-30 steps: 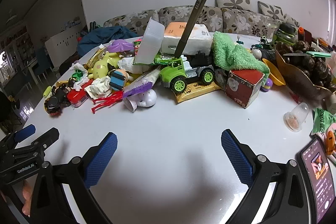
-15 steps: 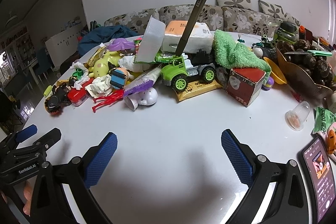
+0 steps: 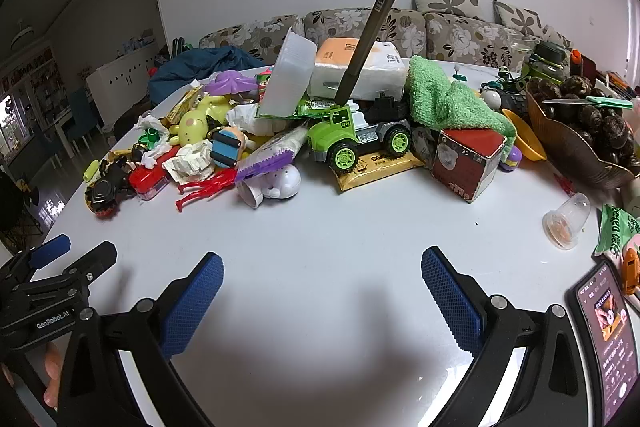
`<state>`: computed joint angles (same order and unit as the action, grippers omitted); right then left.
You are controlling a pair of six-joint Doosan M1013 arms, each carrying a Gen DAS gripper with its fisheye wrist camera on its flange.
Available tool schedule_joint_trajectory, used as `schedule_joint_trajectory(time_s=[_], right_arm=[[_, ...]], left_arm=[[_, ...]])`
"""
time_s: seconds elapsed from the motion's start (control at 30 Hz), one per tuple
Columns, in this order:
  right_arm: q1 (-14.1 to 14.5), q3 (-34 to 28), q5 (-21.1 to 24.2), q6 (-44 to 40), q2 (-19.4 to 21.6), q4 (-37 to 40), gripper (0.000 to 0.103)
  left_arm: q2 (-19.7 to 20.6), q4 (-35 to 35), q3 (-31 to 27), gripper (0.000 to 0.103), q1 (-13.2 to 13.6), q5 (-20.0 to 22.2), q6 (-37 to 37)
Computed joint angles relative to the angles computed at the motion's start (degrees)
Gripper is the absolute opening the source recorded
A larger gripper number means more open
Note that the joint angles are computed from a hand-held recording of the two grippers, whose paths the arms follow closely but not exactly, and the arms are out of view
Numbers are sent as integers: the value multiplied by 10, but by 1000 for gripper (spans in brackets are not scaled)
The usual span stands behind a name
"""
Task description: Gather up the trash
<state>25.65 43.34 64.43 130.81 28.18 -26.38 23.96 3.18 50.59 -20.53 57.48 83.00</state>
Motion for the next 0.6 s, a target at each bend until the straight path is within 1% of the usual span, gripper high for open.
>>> schedule_joint_trajectory(time_s=[0.6], right_arm=[[-1, 2, 0, -6, -1, 6, 98]], left_arm=[[1, 1, 0, 96, 0, 0, -4]])
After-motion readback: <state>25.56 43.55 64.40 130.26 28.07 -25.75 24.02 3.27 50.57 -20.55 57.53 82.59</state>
